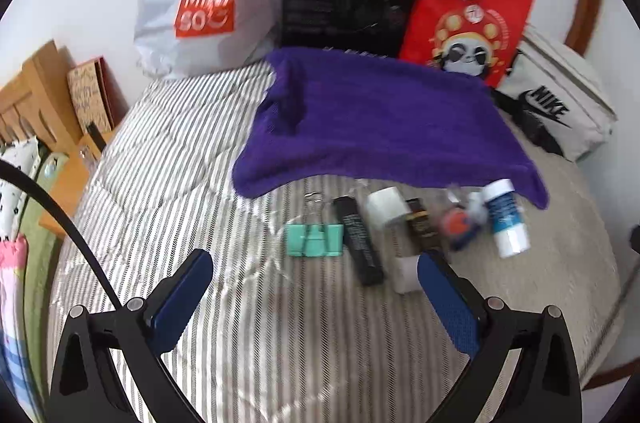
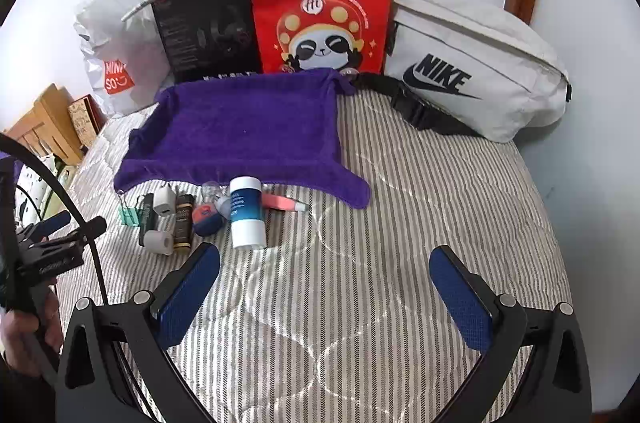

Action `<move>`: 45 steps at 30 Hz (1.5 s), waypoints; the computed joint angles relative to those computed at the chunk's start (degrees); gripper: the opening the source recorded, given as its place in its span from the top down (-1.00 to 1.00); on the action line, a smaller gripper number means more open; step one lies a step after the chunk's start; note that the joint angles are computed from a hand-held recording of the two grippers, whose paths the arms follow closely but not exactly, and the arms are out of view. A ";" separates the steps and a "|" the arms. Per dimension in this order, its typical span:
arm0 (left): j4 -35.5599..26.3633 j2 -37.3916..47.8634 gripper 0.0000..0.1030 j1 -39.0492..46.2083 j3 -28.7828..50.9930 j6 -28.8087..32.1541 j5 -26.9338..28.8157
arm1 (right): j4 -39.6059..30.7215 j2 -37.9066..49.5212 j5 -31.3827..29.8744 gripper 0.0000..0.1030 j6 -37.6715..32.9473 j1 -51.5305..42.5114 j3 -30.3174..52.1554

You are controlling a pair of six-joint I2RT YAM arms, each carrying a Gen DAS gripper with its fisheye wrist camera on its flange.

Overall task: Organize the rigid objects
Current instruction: 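Grasp the teal binder clip with the left tool while the right tool grasps the white-blue jar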

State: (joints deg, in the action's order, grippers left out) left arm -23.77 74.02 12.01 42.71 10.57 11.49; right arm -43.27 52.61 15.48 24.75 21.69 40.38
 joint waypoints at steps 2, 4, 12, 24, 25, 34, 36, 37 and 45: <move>2.86 3.82 -0.95 0.13 0.14 0.15 -1.18 | 0.72 0.88 -0.75 -1.00 -0.63 -1.06 -0.43; 4.95 6.65 -0.94 0.03 0.24 0.52 -2.01 | 1.38 1.86 -1.05 -1.00 -1.15 -1.81 -0.80; 12.07 15.65 -0.83 0.60 0.49 0.95 -1.07 | 3.54 6.69 -2.15 -1.00 -2.89 -4.60 -1.37; 14.57 17.12 -0.79 2.17 0.85 0.00 -0.35 | 7.41 12.80 -3.79 -1.00 -4.54 -5.81 -1.27; 14.72 17.25 -0.76 1.84 0.79 0.17 -0.46 | 7.75 13.43 -3.95 -0.99 -4.54 -5.77 -1.22; 16.16 16.42 -0.28 -0.83 -0.31 1.14 -3.14 | 12.34 15.73 -6.00 -0.99 -5.51 -7.23 -2.69; 17.12 16.32 -0.15 -1.09 -0.79 0.97 -3.00 | 13.88 16.85 -6.77 -0.96 -5.64 -7.83 -2.92; 17.75 16.17 -0.06 -1.12 -1.15 0.91 -2.71 | 14.85 17.42 -7.11 -0.93 -5.75 -8.03 -3.07; 21.55 15.62 0.23 -0.84 -3.26 0.59 -1.82 | 24.25 24.17 -9.95 -0.75 -9.14 -9.09 -3.27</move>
State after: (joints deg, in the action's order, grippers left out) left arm -2.22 89.64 11.18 39.45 11.16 9.68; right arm -19.02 76.78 5.53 15.60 12.60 37.11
